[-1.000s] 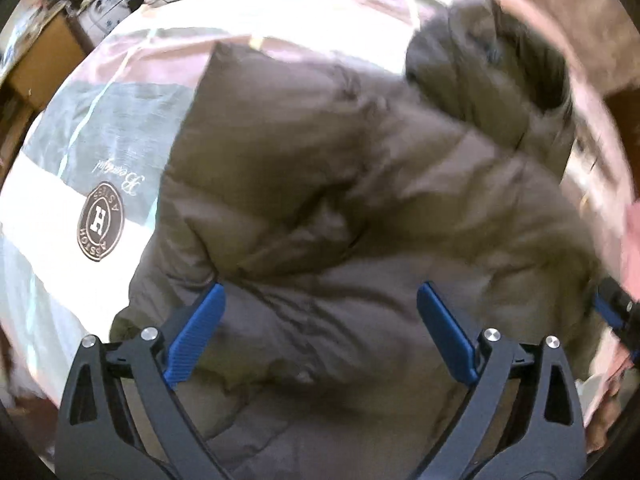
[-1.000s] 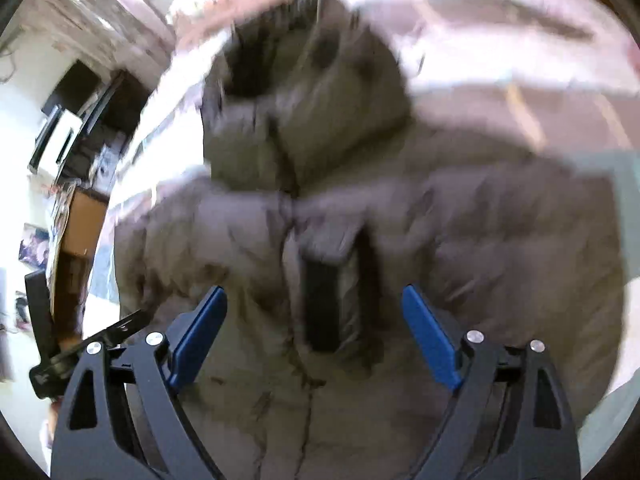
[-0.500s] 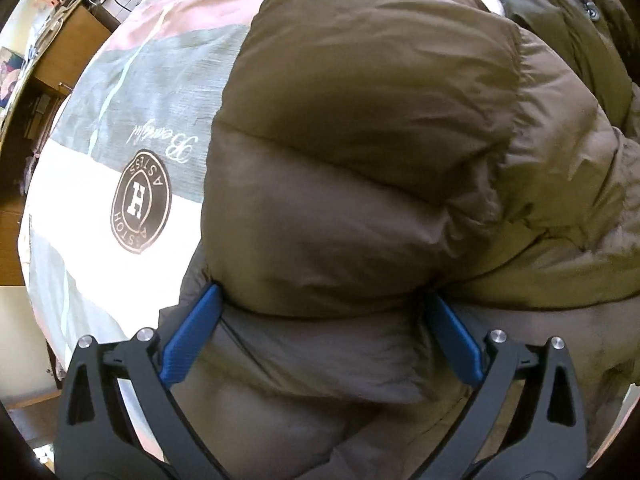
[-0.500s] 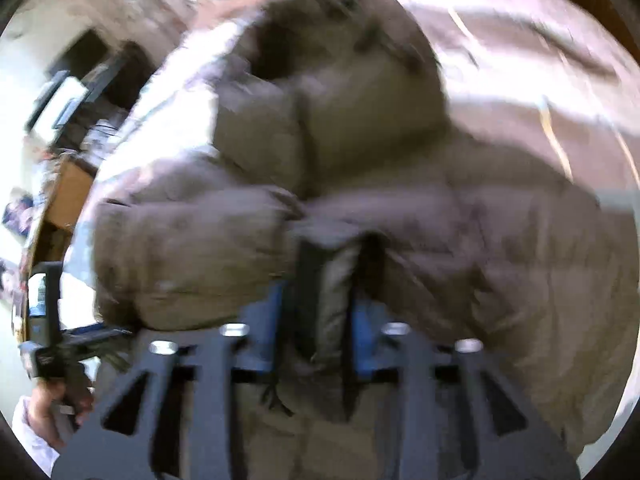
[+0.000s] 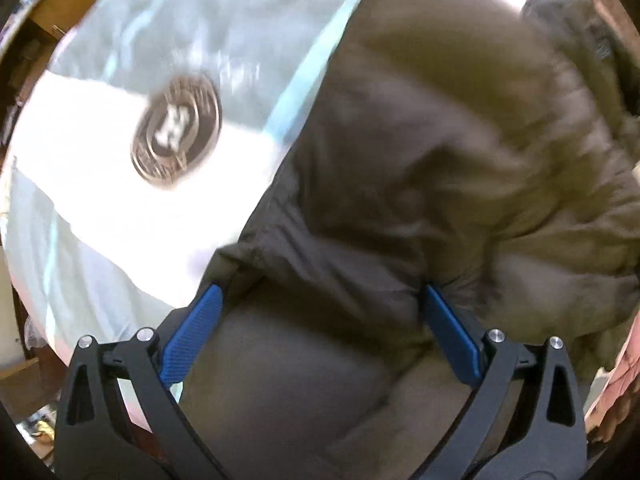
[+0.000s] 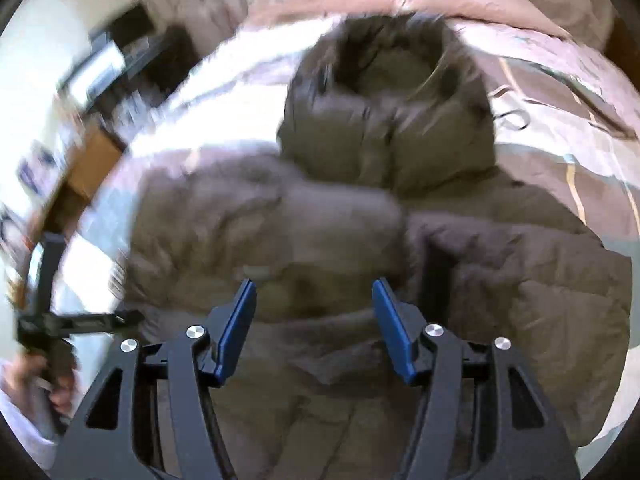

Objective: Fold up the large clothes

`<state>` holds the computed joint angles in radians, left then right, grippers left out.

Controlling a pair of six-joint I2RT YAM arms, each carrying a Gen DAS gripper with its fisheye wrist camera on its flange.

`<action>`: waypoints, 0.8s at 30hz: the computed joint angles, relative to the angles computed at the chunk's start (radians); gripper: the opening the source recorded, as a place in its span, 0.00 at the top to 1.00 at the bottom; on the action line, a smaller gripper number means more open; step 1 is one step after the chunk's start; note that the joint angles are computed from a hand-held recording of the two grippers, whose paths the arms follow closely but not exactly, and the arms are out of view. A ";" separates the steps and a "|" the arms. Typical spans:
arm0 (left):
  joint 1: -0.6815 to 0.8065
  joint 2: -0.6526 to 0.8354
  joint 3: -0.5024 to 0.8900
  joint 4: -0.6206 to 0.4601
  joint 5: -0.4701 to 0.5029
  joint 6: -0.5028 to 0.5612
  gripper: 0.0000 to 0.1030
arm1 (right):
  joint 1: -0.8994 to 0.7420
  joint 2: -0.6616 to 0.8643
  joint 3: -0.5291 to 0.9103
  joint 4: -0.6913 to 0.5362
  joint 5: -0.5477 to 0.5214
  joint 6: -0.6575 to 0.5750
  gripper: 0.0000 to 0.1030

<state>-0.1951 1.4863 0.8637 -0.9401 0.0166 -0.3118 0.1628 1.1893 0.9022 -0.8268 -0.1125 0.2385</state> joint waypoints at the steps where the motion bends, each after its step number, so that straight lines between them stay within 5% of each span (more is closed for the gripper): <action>1: 0.008 0.010 -0.017 0.015 0.005 0.018 0.02 | 0.010 0.047 -0.006 0.013 0.027 0.009 0.42; 6: 0.047 -0.023 -0.034 -0.001 0.014 0.073 0.02 | -0.052 0.181 -0.005 0.033 0.010 0.079 0.46; 12: -0.081 -0.228 0.033 -0.087 -0.113 0.086 0.02 | -0.015 -0.018 0.022 0.008 -0.067 0.075 0.42; 18: -0.304 -0.161 0.028 -0.112 -0.115 0.060 0.02 | 0.058 0.078 -0.008 0.003 0.072 0.087 0.39; 24: -0.422 -0.090 -0.001 -0.119 -0.158 -0.011 0.02 | -0.247 -0.053 -0.051 0.015 -0.210 0.118 0.39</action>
